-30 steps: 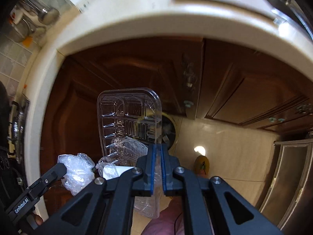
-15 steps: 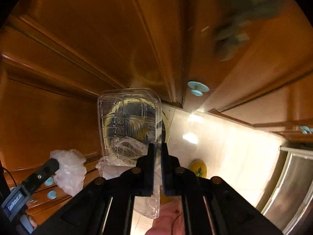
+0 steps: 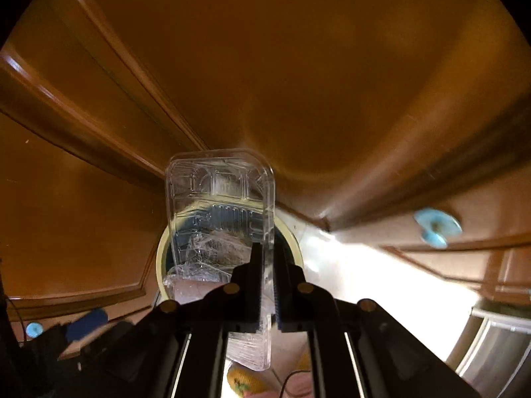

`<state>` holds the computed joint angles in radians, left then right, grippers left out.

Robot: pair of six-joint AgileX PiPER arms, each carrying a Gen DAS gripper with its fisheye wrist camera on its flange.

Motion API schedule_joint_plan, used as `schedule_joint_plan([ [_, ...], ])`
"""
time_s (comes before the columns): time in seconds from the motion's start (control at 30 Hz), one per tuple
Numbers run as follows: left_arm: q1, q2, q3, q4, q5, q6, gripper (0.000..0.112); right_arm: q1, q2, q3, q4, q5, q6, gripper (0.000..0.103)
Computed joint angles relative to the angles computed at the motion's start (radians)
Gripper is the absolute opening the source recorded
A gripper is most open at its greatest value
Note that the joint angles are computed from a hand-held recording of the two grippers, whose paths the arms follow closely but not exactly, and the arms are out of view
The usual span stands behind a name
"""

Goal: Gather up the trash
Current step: 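Open both tools over the bin to drop the bag and box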

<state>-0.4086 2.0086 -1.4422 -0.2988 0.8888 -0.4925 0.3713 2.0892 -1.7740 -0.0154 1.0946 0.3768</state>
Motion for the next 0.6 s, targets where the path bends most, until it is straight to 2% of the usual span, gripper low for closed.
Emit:
schedule_joint_plan([
  [0.2, 0.014, -0.026, 0.054, -0.002, -0.001, 0.005, 0.065, 0.021, -0.040, 0.164, -0.012, -0.179, -0.037, 0.006],
  [0.33, 0.017, -0.049, 0.073, -0.001, 0.012, 0.019, 0.065, 0.019, 0.015, 0.135, 0.020, -0.074, -0.065, 0.018],
  [0.37, 0.015, -0.053, 0.074, 0.000, 0.013, 0.021, 0.065, 0.013, 0.007, 0.153, 0.042, -0.069, -0.075, 0.021],
  [0.5, 0.003, -0.064, 0.064, 0.011, 0.022, 0.033, 0.065, 0.000, -0.037, 0.209, 0.064, -0.069, -0.095, 0.024],
  [0.6, -0.009, -0.079, 0.039, 0.022, 0.049, 0.024, 0.065, -0.005, -0.071, 0.222, 0.074, -0.033, -0.096, 0.025],
])
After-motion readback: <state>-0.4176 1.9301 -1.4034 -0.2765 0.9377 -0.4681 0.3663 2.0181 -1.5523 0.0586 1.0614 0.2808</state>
